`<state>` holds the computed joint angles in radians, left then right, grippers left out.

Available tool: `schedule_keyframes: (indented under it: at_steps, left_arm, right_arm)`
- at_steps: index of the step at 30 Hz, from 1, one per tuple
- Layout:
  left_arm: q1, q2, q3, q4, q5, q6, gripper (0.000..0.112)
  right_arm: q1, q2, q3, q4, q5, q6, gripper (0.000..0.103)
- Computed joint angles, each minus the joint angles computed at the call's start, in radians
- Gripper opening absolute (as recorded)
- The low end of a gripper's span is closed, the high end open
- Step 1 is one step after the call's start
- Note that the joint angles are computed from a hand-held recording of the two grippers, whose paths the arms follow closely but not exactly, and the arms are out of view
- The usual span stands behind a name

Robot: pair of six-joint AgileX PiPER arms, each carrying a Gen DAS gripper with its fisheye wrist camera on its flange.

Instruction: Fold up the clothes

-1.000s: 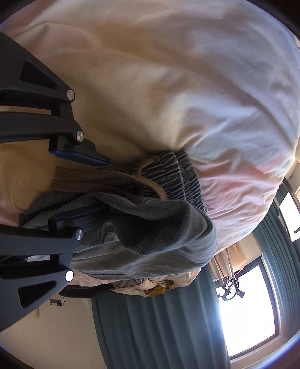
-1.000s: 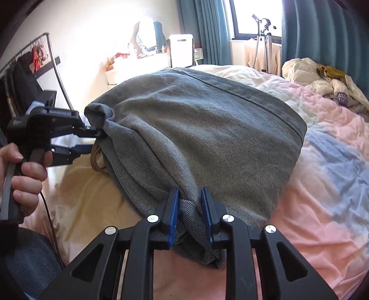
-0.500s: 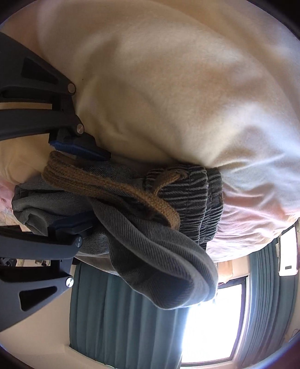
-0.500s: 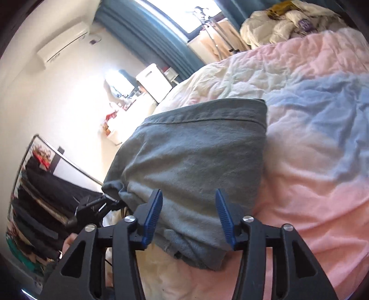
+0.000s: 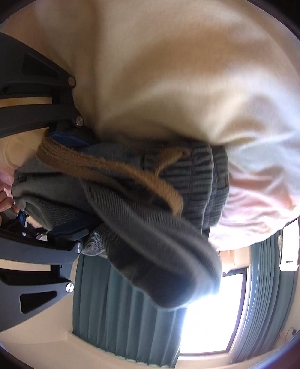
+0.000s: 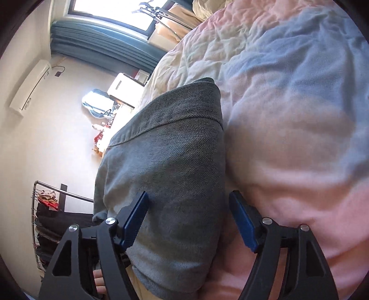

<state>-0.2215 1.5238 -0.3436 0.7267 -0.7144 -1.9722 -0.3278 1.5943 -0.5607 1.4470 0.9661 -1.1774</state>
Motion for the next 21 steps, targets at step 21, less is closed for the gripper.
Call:
schedule_keyframes:
  at_steps: [21]
  left_arm:
    - [-0.263,0.177,-0.290,-0.417,0.228,0.273,0.045]
  right_arm:
    - [0.102,0.177,-0.158,0.152,0.022,-0.117,0.072]
